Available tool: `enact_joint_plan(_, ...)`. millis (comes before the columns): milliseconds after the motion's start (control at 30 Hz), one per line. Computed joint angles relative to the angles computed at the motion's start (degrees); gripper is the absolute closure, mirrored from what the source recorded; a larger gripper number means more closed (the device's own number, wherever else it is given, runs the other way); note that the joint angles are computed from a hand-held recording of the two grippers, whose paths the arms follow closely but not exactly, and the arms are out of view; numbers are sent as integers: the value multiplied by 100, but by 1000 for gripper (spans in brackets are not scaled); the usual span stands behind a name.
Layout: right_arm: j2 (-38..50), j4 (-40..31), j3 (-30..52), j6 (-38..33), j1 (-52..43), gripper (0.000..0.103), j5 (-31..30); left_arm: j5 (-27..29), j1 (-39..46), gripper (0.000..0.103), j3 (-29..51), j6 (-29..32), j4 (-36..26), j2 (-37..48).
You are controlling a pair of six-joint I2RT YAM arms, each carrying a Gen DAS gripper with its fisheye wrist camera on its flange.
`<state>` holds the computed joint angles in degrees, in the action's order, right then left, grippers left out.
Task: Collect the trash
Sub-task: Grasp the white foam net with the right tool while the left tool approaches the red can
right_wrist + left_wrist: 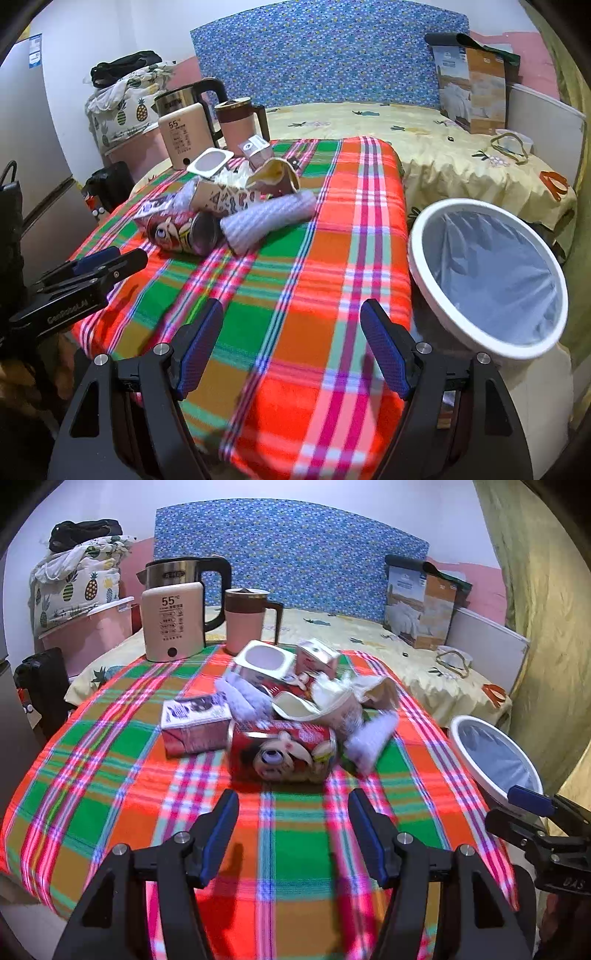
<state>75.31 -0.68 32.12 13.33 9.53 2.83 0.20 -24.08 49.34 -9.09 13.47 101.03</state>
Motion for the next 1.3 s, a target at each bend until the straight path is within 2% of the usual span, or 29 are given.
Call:
enact_joint_plan(367, 1479, 179, 1121, 221, -74, 25, -435, 562, 547, 37, 1015, 158, -93, 873)
enact_joint_plan(700, 2681, 109, 2099, 881, -213, 26, -963, 1223, 759, 37, 1852, 446, -293, 1432)
enact_joint_plan(767, 2805, -7, 2210, 983, -206, 36, -1056, 1367, 774, 37, 1984, 528, -364, 1534)
enact_joint_plan(833, 2796, -43, 2186, 966, -181, 53, -1073, 1601, 816, 37, 2111, 594, -499, 1633)
enact_joint_plan(933, 2646, -65, 2065, 915, -231, 61, -1119, 1860, 853, 35, 2185, 725, -665, 1704)
enact_joint_plan(1300, 1875, -62, 1227, 565, -444, 74, -1075, 2282, 842, 33, 1587, 1223, -963, 1183)
